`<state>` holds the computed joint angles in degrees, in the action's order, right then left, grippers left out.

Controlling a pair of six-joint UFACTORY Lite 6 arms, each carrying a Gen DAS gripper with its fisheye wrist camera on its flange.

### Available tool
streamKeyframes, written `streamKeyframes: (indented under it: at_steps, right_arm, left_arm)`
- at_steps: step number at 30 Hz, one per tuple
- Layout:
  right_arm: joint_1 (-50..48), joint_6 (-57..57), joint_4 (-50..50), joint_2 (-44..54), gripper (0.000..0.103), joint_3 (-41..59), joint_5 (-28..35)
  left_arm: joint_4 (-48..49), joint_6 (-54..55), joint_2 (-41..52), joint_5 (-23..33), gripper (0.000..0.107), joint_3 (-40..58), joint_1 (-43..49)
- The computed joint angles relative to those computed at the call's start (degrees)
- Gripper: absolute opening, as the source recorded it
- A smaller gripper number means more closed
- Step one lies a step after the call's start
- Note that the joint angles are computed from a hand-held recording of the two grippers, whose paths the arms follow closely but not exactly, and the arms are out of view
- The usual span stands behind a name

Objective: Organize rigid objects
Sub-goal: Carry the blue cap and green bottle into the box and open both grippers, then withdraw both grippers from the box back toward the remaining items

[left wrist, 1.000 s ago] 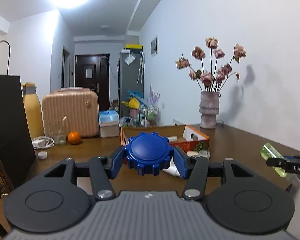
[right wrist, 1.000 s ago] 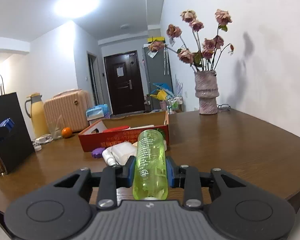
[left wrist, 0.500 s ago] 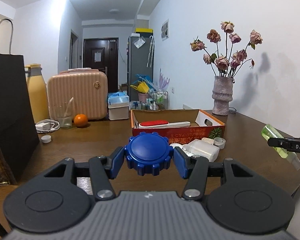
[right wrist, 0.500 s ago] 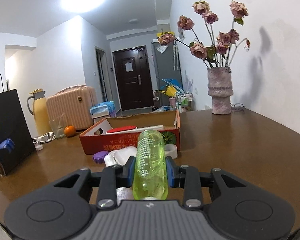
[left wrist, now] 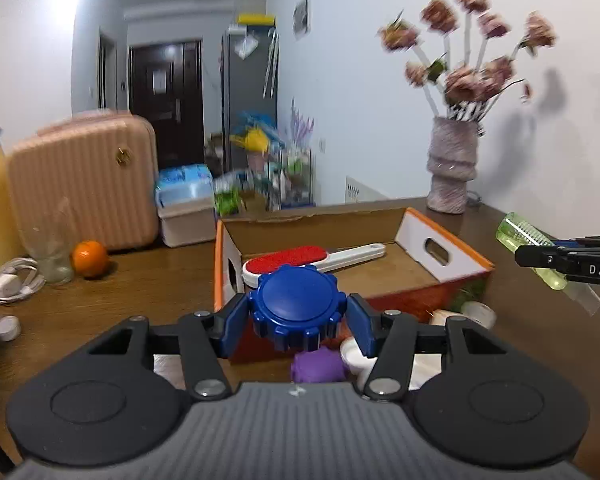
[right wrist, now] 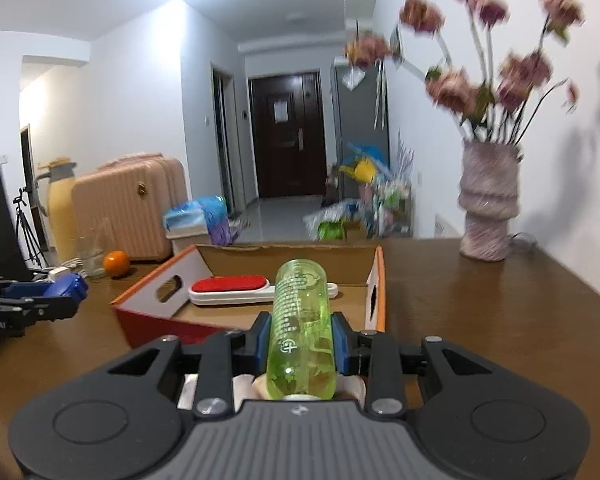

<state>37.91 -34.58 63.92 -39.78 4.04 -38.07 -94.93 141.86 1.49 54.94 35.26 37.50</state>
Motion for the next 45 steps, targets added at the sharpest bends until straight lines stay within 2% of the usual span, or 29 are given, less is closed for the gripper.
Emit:
streamKeyframes:
  at_steps: [5,7,8,10,15,16,19,21,22,24,27,29,31,33,39,43,45]
  right_arm:
    - [-19.20,16.52,-29.98,27.74,0.030,17.73,6.18]
    - [-23.42,17.63,-35.15,36.65,0.030,26.20,9.13]
    - [-24.41,14.60,-34.14,40.18,0.030,30.26,10.87]
    - [-25.83,3.16,-25.92,49.40,0.031,41.37,16.02]
    - [-24.93,-26.82,-2.67,70.00,0.031,62.39,16.36]
    - [-24.95,-32.82,2.07,73.51,0.031,66.19,16.32]
    - [-23.50,-50.80,15.89,81.58,0.029,75.53,13.23]
    - [-22.18,-58.17,19.94,84.29,0.029,78.99,9.49]
    - [-21.83,-60.83,21.78,85.21,0.034,80.45,8.37]
    - [-21.75,-62.74,23.59,85.27,0.041,81.50,8.18]
    - [-22.13,-61.73,24.22,80.90,0.041,78.42,10.00]
    - [-22.75,-60.20,24.10,74.68,0.043,73.65,12.52]
    - [-22.79,-60.09,24.90,68.28,0.048,68.89,13.87]
    - [-22.26,-61.33,27.10,61.72,0.053,64.62,14.13]
    - [-17.37,-70.96,38.08,42.15,0.061,53.23,10.78]
    - [-12.33,-74.56,43.71,29.68,0.071,45.93,7.36]
    - [-9.51,-74.00,44.55,24.39,0.071,42.25,5.50]
  left_arm:
    - [-10.75,1.78,13.15,-11.82,0.055,14.66,-15.25]
    - [-9.97,-1.54,19.16,-16.65,0.055,22.52,-19.25]
    - [-7.54,-5.65,22.93,-19.38,0.055,27.62,-21.01]
    - [-0.74,-15.00,30.14,-24.67,0.055,37.58,-23.95]
    - [12.01,-26.11,40.95,-31.03,0.055,51.67,-27.61]
    - [12.98,-26.41,42.28,-30.99,0.055,52.98,-27.73]
    - [7.27,-18.35,41.41,-32.48,0.056,50.69,-28.33]
    - [9.34,-20.13,41.31,-32.31,0.058,50.91,-28.35]
    - [10.14,-21.01,41.07,-32.39,0.058,50.80,-28.45]
    - [12.85,-23.95,40.15,-31.62,0.058,50.63,-28.02]
    - [15.31,-26.86,36.46,-30.65,0.058,48.38,-26.90]
    - [17.98,-30.31,33.54,-29.32,0.060,47.31,-25.51]
    - [20.13,-32.97,29.47,-27.36,0.067,45.17,-23.46]
    - [19.17,-32.04,24.62,-26.17,0.070,41.68,-21.57]
    - [20.32,-30.65,8.60,-18.37,0.076,30.88,-14.26]
    - [20.93,-29.62,-0.86,-10.69,0.080,24.47,-7.31]
    - [20.49,-28.64,-4.83,-6.43,0.081,21.09,-3.08]
